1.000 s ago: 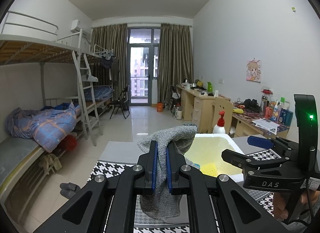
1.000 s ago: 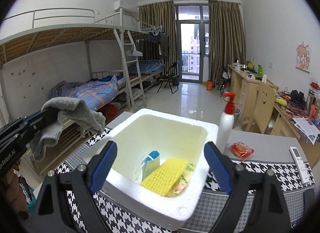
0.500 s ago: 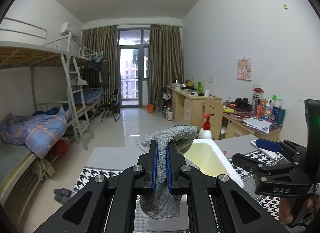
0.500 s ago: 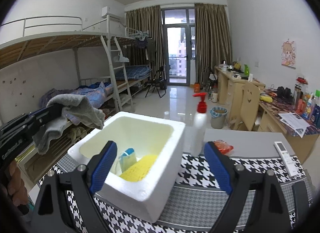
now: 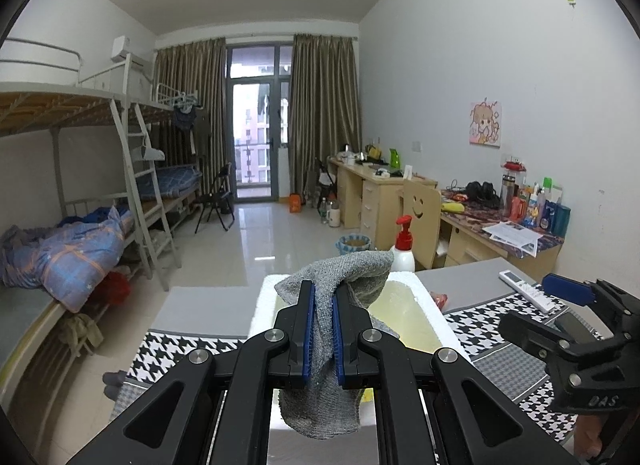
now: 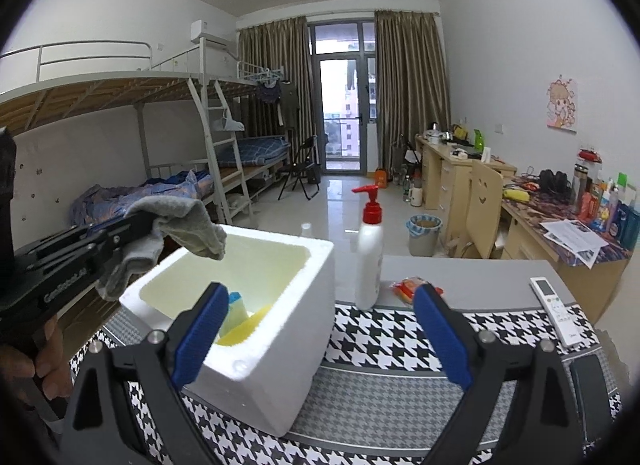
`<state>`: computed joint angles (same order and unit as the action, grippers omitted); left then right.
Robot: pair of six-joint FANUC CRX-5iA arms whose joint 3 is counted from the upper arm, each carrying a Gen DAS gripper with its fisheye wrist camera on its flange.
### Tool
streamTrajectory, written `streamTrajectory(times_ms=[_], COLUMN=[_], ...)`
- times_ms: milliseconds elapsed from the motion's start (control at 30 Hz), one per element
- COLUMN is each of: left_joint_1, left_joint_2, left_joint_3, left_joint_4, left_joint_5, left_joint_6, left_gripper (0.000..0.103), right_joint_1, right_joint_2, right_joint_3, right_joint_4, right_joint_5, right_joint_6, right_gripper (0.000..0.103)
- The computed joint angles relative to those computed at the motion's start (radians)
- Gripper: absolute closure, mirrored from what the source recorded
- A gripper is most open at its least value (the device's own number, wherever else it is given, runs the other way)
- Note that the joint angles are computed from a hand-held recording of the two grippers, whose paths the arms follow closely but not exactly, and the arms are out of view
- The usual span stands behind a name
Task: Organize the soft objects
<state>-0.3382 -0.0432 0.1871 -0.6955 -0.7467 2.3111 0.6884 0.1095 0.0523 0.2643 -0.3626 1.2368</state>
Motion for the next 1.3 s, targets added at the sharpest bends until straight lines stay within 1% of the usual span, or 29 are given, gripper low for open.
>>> streamTrajectory(times_ms=[133,200,333,400,433,467,533,600,667,733,800,867,967,1000,1200,1300], left_joint_1=[0.01,0.009,0.029,0.025,0.029,0.028,0.019,0.016,0.016,0.003,-0.009,-0.011,-0.031,-0.031,-0.067,-0.095], left_joint_2=[0.021,0.038,0.065,0.076,0.078,0.079,0.072,0.07,0.071,0.071,0.069,0.069,0.069,0.063,0.041,0.031], left_joint_3=[0.014,0.028,0.045,0.058,0.057,0.057,0.048,0.046,0.042,0.042,0.043,0.046,0.054,0.047,0.031,0.027], left_joint_4=[0.031,0.038,0.088,0.083,0.087,0.084,0.052,0.039,0.046,0.015,-0.008,-0.007,-0.039,-0.037,-0.09,-0.137], left_joint_5=[0.006,-0.001,-0.005,-0.031,-0.031,-0.031,-0.023,-0.026,-0.016,-0.022,-0.025,-0.022,-0.036,-0.029,-0.033,-0.051], left_joint_6=[-0.02,-0.03,-0.069,-0.063,-0.063,-0.059,-0.029,-0.014,-0.02,0.008,0.024,0.019,0.034,0.035,0.086,0.125], left_gripper=[0.094,0.094,0.092,0.083,0.067,0.042,0.022,0.018,0.008,0.003,0.002,0.001,0.001,0.001,0.001,0.001], right_joint_1=[-0.009,-0.018,-0.03,-0.036,-0.038,-0.039,-0.041,-0.043,-0.046,-0.049,-0.051,-0.052,-0.055,-0.057,-0.058,-0.06], right_joint_2=[-0.013,-0.016,-0.018,-0.017,-0.018,-0.021,-0.026,-0.029,-0.03,-0.032,-0.035,-0.04,-0.052,-0.057,-0.081,-0.093], right_joint_3=[-0.034,-0.034,-0.046,-0.04,-0.04,-0.044,-0.056,-0.068,-0.077,-0.081,-0.086,-0.094,-0.12,-0.131,-0.168,-0.189], right_joint_4=[0.062,0.048,0.069,0.047,0.039,0.035,0.042,0.054,0.065,0.062,0.068,0.086,0.117,0.131,0.16,0.188], right_joint_5=[0.018,0.017,0.022,0.019,0.021,0.024,0.036,0.045,0.051,0.055,0.055,0.063,0.085,0.095,0.117,0.135], right_joint_6=[-0.056,-0.049,-0.075,-0.062,-0.06,-0.056,-0.064,-0.077,-0.092,-0.094,-0.099,-0.115,-0.144,-0.16,-0.188,-0.21], right_gripper=[0.007,0.007,0.007,0.007,0.007,0.007,0.007,0.007,0.007,0.007,0.007,0.007,0.007,0.007,0.007,0.007])
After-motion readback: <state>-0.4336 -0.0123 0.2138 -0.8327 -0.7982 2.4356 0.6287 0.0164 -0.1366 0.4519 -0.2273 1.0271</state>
